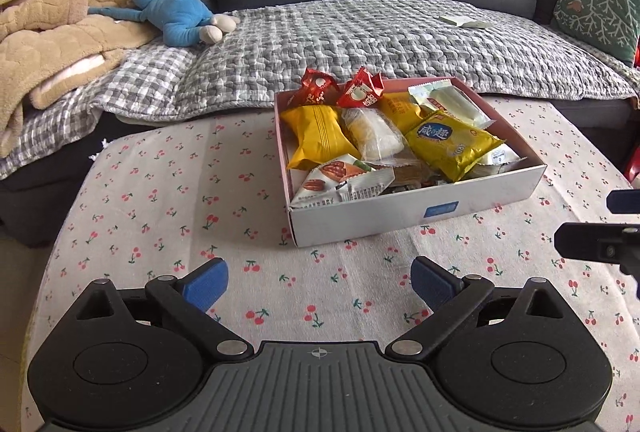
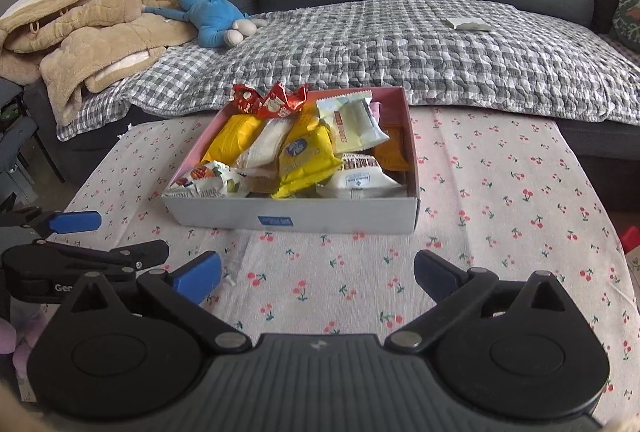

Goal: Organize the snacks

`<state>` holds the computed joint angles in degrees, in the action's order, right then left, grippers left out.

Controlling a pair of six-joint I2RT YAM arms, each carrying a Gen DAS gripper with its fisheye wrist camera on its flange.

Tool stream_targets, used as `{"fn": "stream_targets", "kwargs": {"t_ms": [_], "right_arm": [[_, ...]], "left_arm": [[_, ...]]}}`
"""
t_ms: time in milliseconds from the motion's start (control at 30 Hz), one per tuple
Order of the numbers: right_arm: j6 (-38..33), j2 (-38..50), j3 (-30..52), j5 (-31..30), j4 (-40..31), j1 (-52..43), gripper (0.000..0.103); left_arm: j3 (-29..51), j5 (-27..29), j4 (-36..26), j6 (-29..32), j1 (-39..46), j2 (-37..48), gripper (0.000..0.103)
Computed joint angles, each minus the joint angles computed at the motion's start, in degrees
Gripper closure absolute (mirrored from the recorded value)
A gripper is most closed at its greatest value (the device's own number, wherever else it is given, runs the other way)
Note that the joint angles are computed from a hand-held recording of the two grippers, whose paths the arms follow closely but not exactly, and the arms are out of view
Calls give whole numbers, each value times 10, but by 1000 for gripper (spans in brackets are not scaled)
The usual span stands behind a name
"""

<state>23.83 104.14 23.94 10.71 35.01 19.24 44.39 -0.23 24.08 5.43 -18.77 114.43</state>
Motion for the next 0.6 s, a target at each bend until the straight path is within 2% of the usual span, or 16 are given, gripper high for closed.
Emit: {"fn": "stream_targets", "kwargs": {"t_ms": [133,267,467,600], "right_arm": [[31,-7,10,33,-62,11,0],[41,-36,-1,42,-86,20,0],[24,-45,0,102,-102,60,0],[22,-39,9,120,-107,66,0]], "left_arm": [[-28,-33,15,-16,-18,-16,2],[-30,-40,-25,-57,-30,-30,2],[-54,-74,-29,-92,-55,-53,0],[-58,-87,-33,-111,-63,-57,0]]}}
